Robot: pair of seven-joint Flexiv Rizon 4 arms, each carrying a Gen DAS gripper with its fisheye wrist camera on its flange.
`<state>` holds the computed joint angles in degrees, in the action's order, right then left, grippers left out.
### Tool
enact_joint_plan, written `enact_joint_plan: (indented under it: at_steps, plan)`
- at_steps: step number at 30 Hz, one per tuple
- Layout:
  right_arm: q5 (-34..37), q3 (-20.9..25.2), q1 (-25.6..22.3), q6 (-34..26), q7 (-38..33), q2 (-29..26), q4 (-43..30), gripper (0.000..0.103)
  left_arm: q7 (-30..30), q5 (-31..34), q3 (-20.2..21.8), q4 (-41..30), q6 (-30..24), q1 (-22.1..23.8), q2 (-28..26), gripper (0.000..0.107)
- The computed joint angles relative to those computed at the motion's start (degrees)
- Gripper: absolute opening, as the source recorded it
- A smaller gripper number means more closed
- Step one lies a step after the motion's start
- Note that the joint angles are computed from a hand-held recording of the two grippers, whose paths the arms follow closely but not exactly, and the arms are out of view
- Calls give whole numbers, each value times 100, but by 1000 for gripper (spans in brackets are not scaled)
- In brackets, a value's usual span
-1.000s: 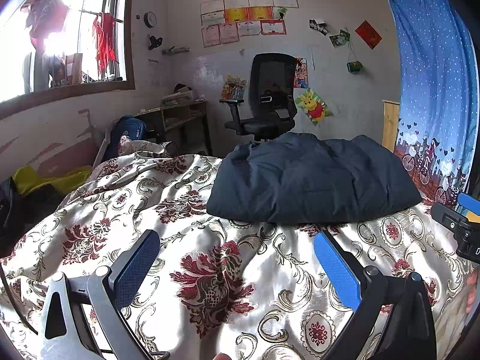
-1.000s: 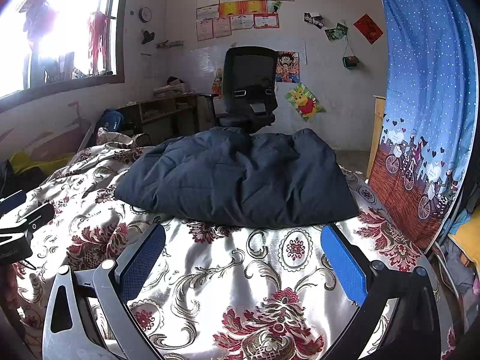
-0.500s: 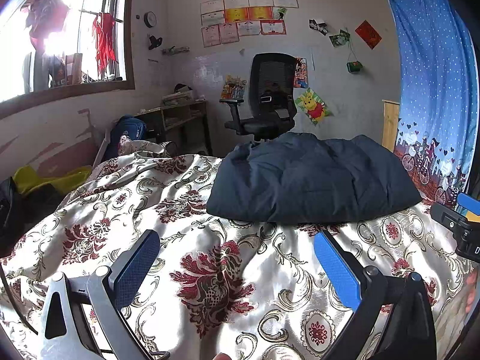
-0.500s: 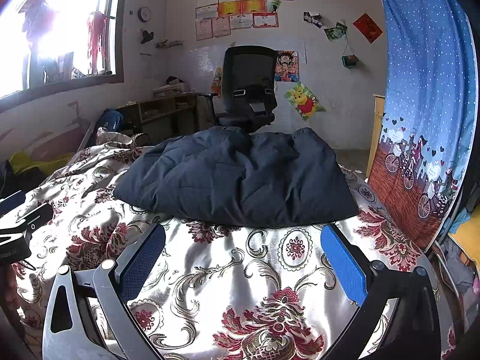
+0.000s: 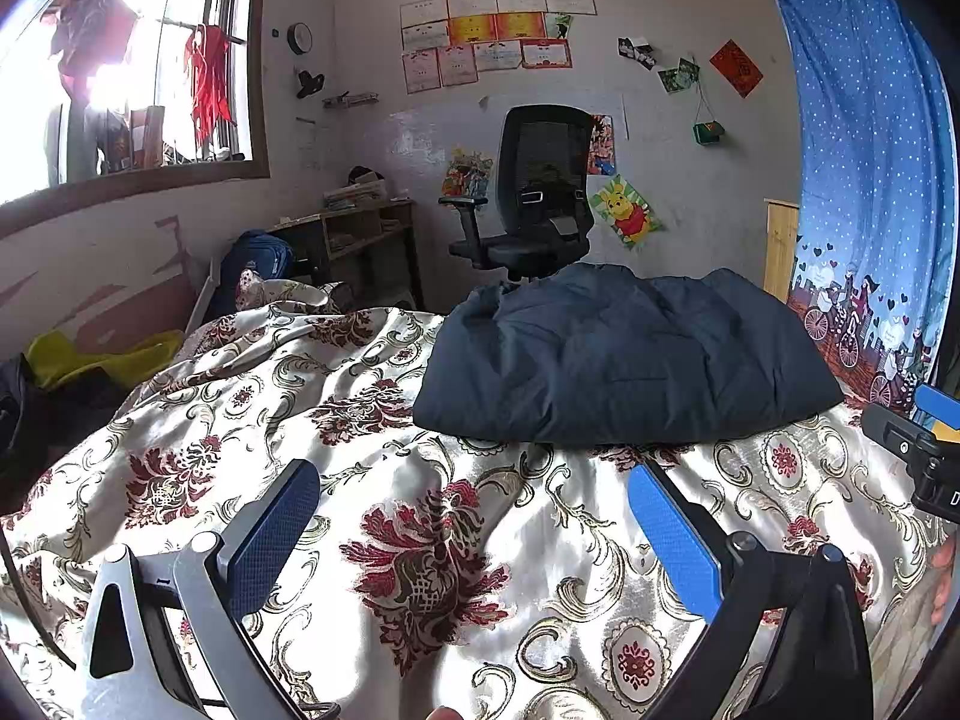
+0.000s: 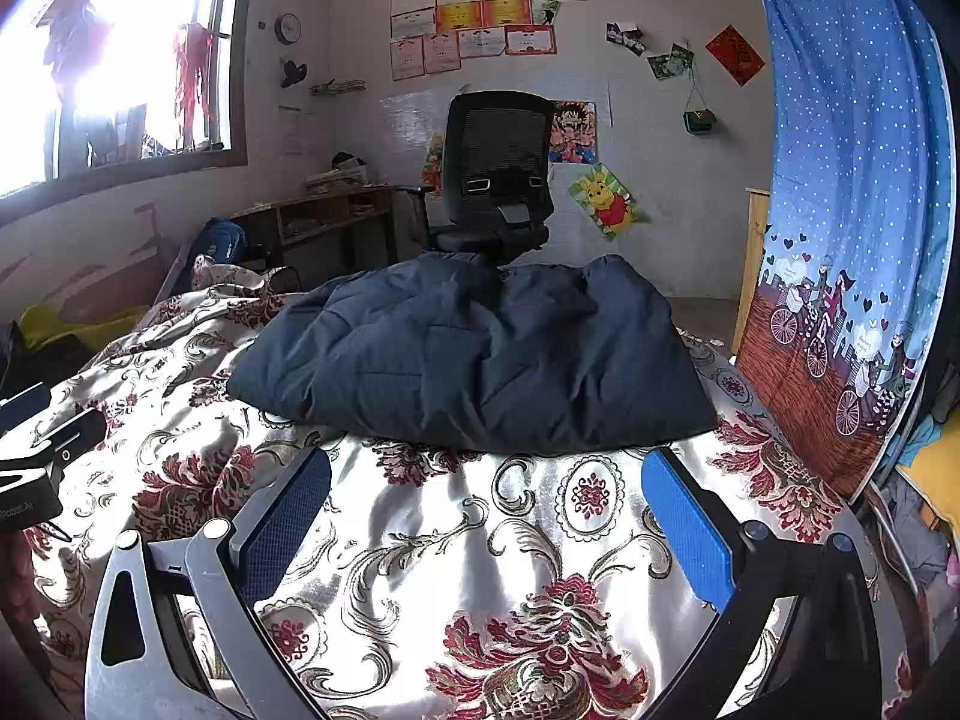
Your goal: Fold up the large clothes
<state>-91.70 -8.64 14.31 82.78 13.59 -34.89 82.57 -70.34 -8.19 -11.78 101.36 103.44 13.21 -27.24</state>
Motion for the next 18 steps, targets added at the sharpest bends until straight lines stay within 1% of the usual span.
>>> enact_joint_plan:
  at_steps: [18]
  plan:
    - [26,-5,7,1,-22,3,6,102,-7,0,22,-5,-12,-21,4,103]
